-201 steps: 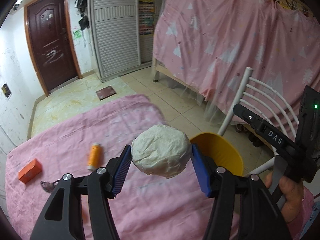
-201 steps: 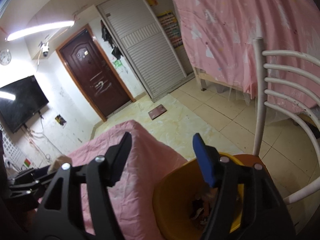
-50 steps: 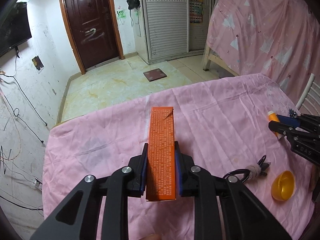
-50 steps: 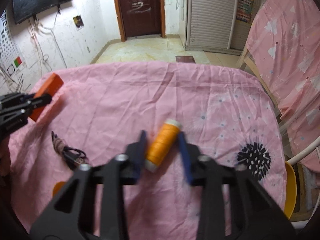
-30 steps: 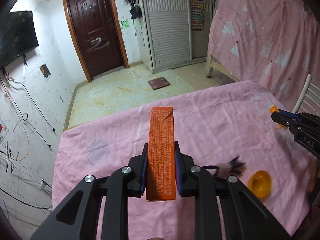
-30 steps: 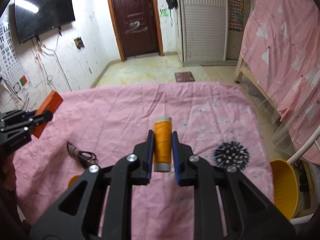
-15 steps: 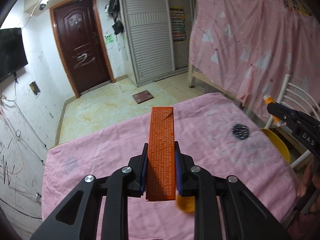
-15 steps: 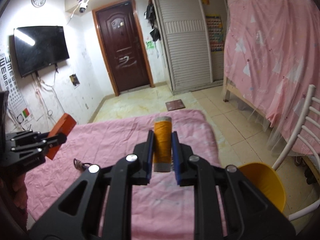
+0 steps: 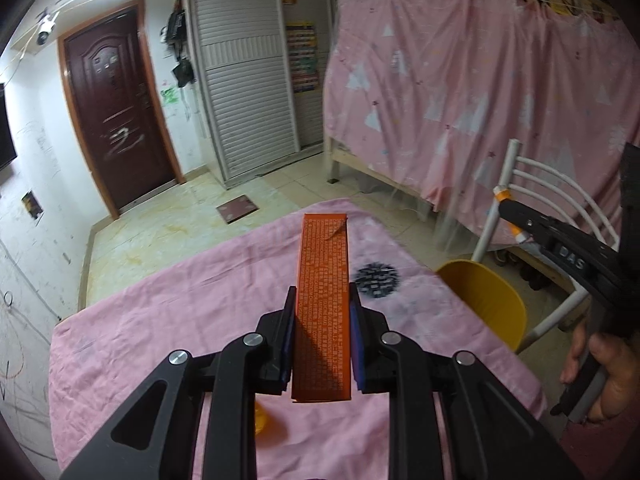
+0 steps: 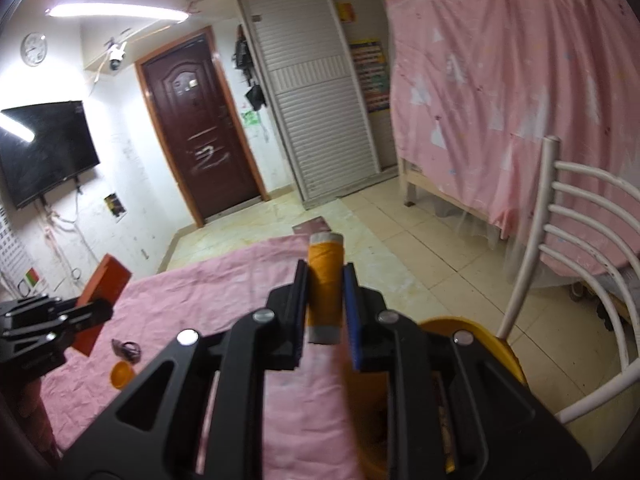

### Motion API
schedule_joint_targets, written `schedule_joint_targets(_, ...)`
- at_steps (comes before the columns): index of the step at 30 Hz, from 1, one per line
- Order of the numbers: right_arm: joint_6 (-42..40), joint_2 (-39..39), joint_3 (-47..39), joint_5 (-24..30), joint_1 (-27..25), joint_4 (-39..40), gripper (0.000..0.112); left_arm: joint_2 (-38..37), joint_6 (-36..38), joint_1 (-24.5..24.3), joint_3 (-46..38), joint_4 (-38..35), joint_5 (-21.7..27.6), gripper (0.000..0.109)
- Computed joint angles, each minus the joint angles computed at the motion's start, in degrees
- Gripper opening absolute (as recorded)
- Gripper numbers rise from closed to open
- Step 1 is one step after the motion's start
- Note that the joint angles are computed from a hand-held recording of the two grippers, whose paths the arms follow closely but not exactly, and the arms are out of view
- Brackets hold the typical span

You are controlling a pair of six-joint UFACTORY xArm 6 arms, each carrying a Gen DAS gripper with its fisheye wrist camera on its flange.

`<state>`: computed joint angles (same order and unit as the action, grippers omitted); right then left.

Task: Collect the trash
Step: 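Carry box and spool to the yellow bin and open both tools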

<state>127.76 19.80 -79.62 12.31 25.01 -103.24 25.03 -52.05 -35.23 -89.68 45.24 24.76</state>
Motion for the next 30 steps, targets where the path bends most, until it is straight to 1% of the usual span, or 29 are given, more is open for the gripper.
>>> schedule_joint_targets(4,4.1,-1.3,2.4,0.2,-1.7,-2.9,0.017,2.8,2.1,-1.8,-3.6,-1.8,1.2,0.016)
schedule_joint_targets(13,9.4,-2.1,4.4,-0.5,-5.0,-6.4,0.017,8.3,7.1,-4.3,-10.7,-6.5,3.3,0.016)
schedule_joint_targets(17,9.4,-1.7,4.6,-0.7,-6.0,-5.9,0.017,10.9,9.4,-5.2,-14.2,-8.6,4.3,0.016)
schedule_joint_targets(21,6.0,-0.3,3.8,-2.0,-6.9,-2.7,0.017,13.9,11.6,-6.1,-18.4,-10.7,5.5,0.016)
schedule_joint_targets(22,4.6,0.3,3.5,-2.6,-7.2,-1.2,0.02,14.7,12.4,-6.3,-19.6,-11.3,5.8,0.016)
schedule_joint_targets(23,4.2,0.4,3.5,-2.8,-7.3,-0.7,0.033,15.2,12.7,-6.5,-20.3,-11.6,6.0,0.016)
schedule_joint_targets(25,6.5,0.5,3.6,-2.8,-7.7,-2.3,0.056,17.0,14.1,-7.1,-22.9,-12.9,6.8,0.016)
schedule_joint_targets(26,9.4,0.3,3.7,-2.7,-7.7,-4.7,0.056,17.6,14.7,-7.2,-23.9,-13.4,7.1,0.016)
schedule_joint_targets(28,12.2,-0.3,4.3,-2.1,-7.8,-7.0,0.056,19.3,16.1,-7.6,-26.4,-14.7,7.8,0.015)
schedule_joint_targets(30,16.2,-1.2,5.2,-1.6,-8.1,-10.0,0.056,21.5,18.3,-8.0,-29.8,-17.4,8.7,0.015)
